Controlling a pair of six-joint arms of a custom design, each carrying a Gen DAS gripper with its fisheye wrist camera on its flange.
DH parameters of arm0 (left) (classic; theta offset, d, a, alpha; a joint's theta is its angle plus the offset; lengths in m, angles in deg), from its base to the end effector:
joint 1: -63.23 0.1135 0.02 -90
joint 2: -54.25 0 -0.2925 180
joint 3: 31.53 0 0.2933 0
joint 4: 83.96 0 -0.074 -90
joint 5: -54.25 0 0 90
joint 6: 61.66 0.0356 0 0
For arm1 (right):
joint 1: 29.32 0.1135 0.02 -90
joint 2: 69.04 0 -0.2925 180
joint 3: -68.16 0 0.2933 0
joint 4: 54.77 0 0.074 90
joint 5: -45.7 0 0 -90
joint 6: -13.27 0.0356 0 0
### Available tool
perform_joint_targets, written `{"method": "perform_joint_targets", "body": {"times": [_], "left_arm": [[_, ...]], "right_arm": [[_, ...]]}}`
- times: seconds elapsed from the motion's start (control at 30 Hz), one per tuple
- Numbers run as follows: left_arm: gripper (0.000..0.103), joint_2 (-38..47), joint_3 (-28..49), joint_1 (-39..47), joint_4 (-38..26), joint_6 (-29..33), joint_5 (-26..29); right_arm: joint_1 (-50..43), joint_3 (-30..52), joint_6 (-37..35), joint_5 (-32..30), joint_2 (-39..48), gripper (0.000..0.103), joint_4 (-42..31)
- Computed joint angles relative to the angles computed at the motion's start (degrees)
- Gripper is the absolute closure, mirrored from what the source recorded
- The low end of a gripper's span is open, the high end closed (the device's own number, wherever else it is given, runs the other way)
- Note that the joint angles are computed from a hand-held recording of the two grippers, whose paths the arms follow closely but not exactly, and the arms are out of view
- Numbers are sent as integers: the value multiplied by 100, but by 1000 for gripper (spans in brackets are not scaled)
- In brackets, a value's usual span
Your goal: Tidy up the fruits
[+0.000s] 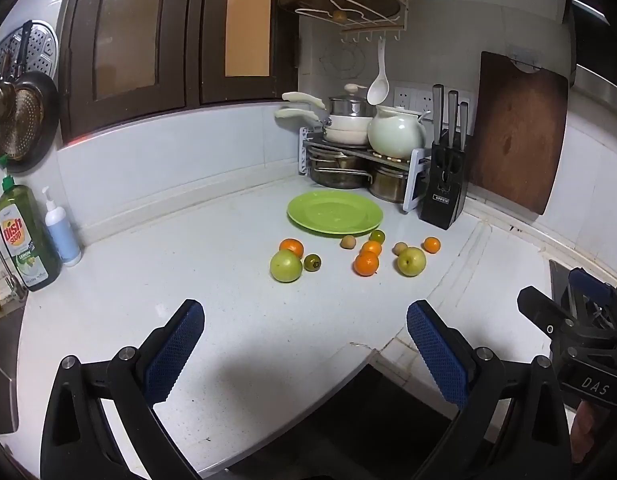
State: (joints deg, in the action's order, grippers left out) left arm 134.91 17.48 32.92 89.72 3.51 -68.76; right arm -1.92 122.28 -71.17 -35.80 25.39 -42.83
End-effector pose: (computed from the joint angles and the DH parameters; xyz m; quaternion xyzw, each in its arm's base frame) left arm 0.2723 -0.1367 0.1843 -0.0833 0.8666 0.0317 0.4909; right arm 0.3241 0.1621 0.1635 -0.1250 0.8481 0.0839 0.5079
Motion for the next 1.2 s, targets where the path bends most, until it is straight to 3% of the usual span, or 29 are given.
{"method": "perform_joint_targets", "body": {"times": [1.2], "left_arm": [[0, 16, 41, 59, 124, 95, 45]], "right_arm": [[15, 41, -2, -108, 108, 1, 140]]}}
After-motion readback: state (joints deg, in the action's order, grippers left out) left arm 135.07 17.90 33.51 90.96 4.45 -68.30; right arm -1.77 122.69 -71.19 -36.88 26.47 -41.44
